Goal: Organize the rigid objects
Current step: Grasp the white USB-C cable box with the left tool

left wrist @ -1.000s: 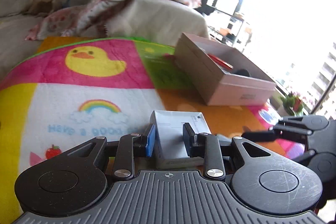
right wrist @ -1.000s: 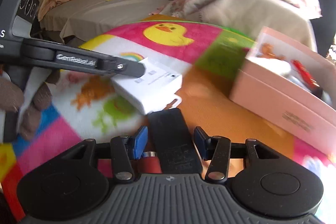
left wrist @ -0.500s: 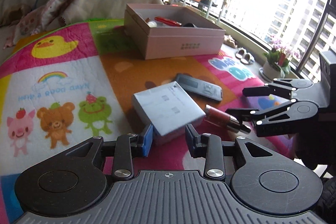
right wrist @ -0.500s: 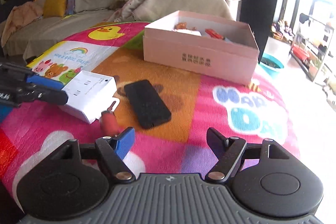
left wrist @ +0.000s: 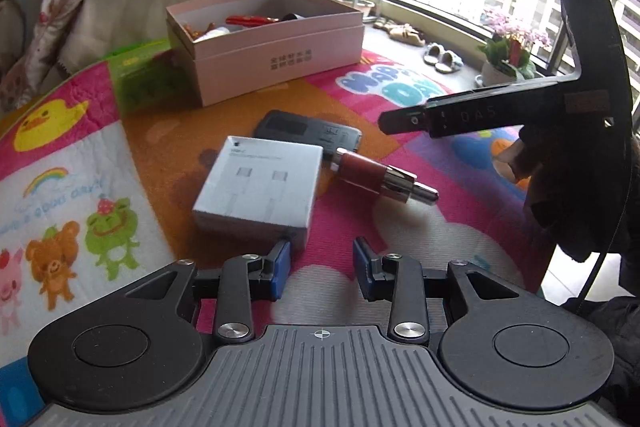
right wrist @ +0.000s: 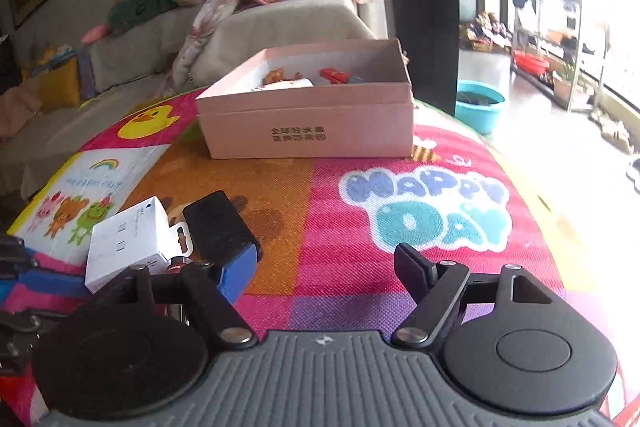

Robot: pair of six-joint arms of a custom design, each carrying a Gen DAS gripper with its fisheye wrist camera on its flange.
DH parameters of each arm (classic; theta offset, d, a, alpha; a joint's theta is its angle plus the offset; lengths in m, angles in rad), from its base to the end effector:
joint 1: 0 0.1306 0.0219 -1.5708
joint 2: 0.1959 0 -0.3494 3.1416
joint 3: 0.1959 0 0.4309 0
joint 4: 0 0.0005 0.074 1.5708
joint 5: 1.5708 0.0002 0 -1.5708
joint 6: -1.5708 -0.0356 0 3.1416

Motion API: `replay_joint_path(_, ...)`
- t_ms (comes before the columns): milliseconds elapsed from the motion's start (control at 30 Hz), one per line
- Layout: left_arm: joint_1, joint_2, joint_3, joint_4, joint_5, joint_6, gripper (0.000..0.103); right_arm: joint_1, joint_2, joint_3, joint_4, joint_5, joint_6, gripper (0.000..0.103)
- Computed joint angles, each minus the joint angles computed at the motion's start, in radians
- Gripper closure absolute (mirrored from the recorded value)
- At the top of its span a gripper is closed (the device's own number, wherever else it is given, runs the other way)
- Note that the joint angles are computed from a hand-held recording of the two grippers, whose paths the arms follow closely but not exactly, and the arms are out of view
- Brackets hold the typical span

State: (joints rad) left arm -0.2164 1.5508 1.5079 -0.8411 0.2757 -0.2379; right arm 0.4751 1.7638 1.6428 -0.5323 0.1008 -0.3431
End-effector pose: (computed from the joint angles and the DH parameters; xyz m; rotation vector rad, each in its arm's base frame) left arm 0.5663 -0.1349 0.3723 0.6657 2.3440 -0.3283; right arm 0.5967 0.3023 0.3352 -0.0921 2.2395 0.3365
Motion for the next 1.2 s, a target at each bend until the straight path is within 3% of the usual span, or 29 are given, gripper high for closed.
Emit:
replay_joint_path(133,-0.009,-0.005,0.02,-0.052,0.068,-0.062,0.066,-0.018,-0.015,-0.032,0.041,-0.042,-0.062,0.026)
replay_joint_path(200,-0.015,-0.031,0.005,-0.014,0.034,-0.056,0.066,-0.016,-0.018,-0.039,0.049,-0.041,-0.063,0.025)
replay_joint_path(300,-0.028,-0.048,-0.018,0.091,-0.098,-0.04,0.066,-0.012,-0.014,-0.035,0.05,-0.035,-0.059,0.023)
replay_joint_path(367,-0.028,-0.017,0.01,0.101,-0.144,-0.009,0.067,-0.014,-0.017,-0.041,0.056,-0.04,-0.065,0.023)
replay_joint_path(433,-0.026,0.014,0.037,0.08,-0.14,0.003,0.067,-0.016,-0.02,-0.046,0.062,-0.045,-0.071,0.023)
replay_joint_path(533,-0.034,0.021,0.029,0.095,-0.138,-0.039,0.058,-0.017,-0.025,-0.055,0.07,-0.047,-0.073,0.023)
replay_joint_path(600,-0.038,0.029,0.033,0.087,-0.116,-0.054,0.038,-0.019,-0.026,-0.057,0.073,-0.05,-0.077,0.023)
replay_joint_path(700,-0.043,0.035,0.034,0.081,-0.088,-0.068,0.02,-0.022,-0.027,-0.061,0.079,-0.063,-0.083,0.021)
replay_joint_path(833,-0.04,0.02,0.007,0.146,-0.089,-0.043,0.023,-0.024,-0.03,-0.067,0.087,-0.071,-0.091,0.021)
replay_joint_path(900,-0.044,0.002,-0.028,0.236,-0.166,-0.052,0.024,-0.026,-0.032,-0.07,0.091,-0.075,-0.094,0.021)
replay_joint_path(967,-0.045,0.006,-0.031,0.267,-0.248,-0.078,0.025,-0.027,-0.033,-0.072,0.094,-0.079,-0.099,0.021)
replay_joint_path(1033,-0.027,0.029,-0.001,0.231,-0.222,-0.057,0.025,-0.027,-0.034,-0.074,0.098,-0.081,-0.103,0.02)
replay_joint_path(1133,0.016,0.073,0.064,0.146,-0.082,0.063,0.025,-0.029,-0.036,-0.077,0.101,-0.086,-0.106,0.02)
replay_joint_path(1200,0.024,0.09,0.079,0.125,-0.049,0.093,0.025,-0.029,-0.035,-0.077,0.101,-0.086,-0.106,0.02)
